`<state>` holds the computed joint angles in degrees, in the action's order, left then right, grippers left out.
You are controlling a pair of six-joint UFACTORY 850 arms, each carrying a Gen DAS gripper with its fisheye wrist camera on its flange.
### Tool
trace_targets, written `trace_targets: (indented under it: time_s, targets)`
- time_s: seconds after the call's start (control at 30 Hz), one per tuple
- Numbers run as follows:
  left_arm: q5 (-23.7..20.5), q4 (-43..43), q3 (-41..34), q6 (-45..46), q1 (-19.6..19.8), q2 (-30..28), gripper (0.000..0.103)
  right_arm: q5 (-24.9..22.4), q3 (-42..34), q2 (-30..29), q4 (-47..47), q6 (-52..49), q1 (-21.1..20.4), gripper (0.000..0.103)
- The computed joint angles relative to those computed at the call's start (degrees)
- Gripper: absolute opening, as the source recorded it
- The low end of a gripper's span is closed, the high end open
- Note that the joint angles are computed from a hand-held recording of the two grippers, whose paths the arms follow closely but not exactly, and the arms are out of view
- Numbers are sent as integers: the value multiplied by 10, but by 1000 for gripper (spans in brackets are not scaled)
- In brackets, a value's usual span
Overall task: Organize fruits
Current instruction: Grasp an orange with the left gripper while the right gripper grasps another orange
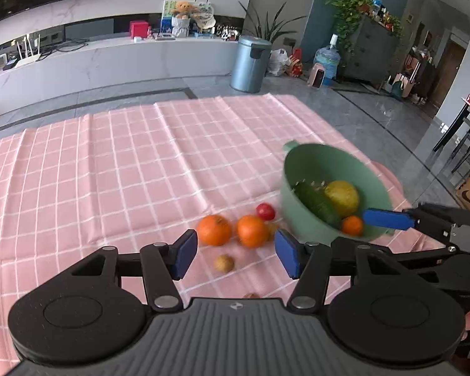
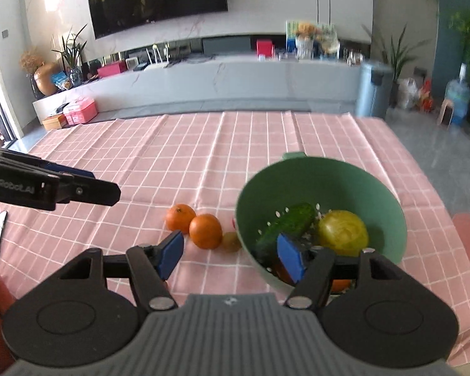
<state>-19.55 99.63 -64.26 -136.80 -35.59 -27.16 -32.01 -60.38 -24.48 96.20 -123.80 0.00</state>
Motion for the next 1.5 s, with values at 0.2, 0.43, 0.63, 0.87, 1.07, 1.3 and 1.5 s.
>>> trace_targets:
  time_s: [0.2,0.43,0.63,0.87,1.07,1.3,1.5]
  targets:
    - [16,54,11,-18,8,-2,62,-16,-15,-19,-34,-63,20,51]
    - [47,65,-15,35,27,-35,61,4,-95,-74,-139,-87,47,50]
    - [77,41,-51,97,47,-75,60,25,-152,-113,-273,-72,68,48]
    - [99,61,-77,92,65,-113,57,52,-191,-147,-391,-37,91,47]
    - [120,199,-87,-45,75,-129,57,67,-220,-175,-455,-3,103,46]
    - [132,238,-103,-87,84,-146,56,77,-230,-187,-481,6,110,46]
    - [137,432,-109,-289,91,-155,54,74,-233,-190,-490,13,109,42]
